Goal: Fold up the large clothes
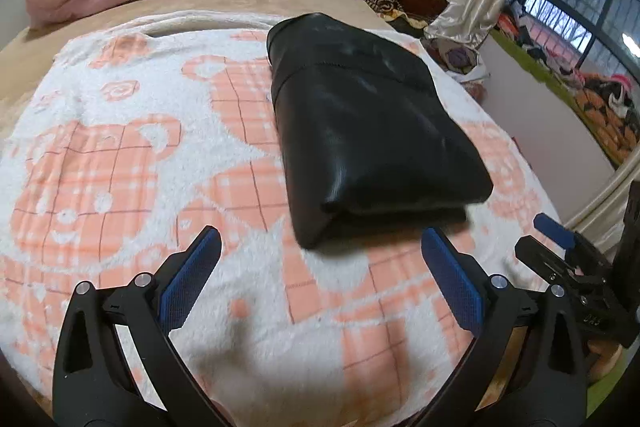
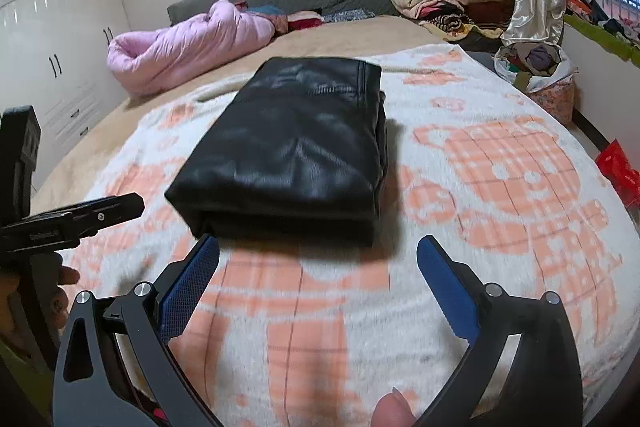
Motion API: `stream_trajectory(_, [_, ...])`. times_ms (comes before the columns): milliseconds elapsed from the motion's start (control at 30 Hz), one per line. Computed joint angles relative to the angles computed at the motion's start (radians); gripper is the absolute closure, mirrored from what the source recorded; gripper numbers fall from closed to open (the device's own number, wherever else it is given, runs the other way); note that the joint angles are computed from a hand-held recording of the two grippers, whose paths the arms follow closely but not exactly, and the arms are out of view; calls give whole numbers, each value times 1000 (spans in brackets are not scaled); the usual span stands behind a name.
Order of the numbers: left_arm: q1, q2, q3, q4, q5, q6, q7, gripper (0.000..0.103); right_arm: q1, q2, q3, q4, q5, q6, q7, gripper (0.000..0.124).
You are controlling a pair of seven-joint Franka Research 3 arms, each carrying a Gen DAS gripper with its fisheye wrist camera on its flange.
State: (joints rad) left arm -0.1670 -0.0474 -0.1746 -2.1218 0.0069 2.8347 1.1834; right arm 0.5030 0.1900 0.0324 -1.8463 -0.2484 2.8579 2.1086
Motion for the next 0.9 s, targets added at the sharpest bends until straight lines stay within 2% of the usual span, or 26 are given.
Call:
stream_trajectory(400, [5, -27, 1, -27, 61, -10, -75, 9, 4, -14, -1, -12, -48, -10, 43, 25])
stream_trajectory(700, [13, -29, -7, -25, 155, -26, -148, 9, 0, -14, 3, -11, -54, -12, 46, 25])
stream_trajectory(900, [8, -28, -2, -27, 137, -24, -138, 9, 1, -13, 3, -8, -57, -15, 48, 25])
